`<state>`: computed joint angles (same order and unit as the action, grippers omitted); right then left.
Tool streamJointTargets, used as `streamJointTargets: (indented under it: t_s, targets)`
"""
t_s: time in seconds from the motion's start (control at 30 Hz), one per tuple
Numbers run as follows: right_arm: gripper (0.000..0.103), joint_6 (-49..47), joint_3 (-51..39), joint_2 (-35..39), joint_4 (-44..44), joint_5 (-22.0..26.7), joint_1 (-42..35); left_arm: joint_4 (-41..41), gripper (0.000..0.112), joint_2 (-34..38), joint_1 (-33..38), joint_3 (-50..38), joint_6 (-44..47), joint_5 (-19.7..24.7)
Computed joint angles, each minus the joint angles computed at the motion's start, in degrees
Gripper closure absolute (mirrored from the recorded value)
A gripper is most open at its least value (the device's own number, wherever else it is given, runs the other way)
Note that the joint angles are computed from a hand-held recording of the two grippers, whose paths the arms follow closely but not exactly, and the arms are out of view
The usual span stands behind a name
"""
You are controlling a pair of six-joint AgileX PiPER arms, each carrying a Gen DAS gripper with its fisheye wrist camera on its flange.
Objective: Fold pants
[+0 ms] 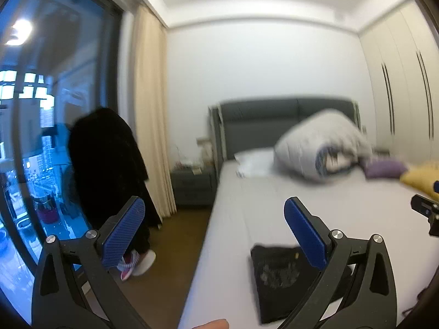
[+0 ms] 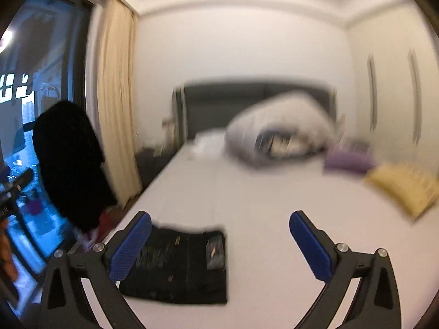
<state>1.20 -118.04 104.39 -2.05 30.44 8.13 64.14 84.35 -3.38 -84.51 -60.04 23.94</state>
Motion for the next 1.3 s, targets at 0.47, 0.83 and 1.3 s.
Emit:
streamJointTargets:
  t_s: [0.47,0.83,1.3]
  targets:
    - [0.000,7.29,-14.55,-10.67,-12.38,15.28,5.92,-27.15,0.009,-16.67,-10.35,-11.48,31.51,34.17]
    - [0.000,14.22,-4.73,-10.76,-12.15,29.89,8.31,-49.35,0.009,-11.33,-6.08,-5.59,40.40,41.42]
    - [0.000,16.87,3.20,-8.21,-11.89,32.69,10.40,-55.01,0.009,-4.35,-3.08,5.13,41.61,30.99]
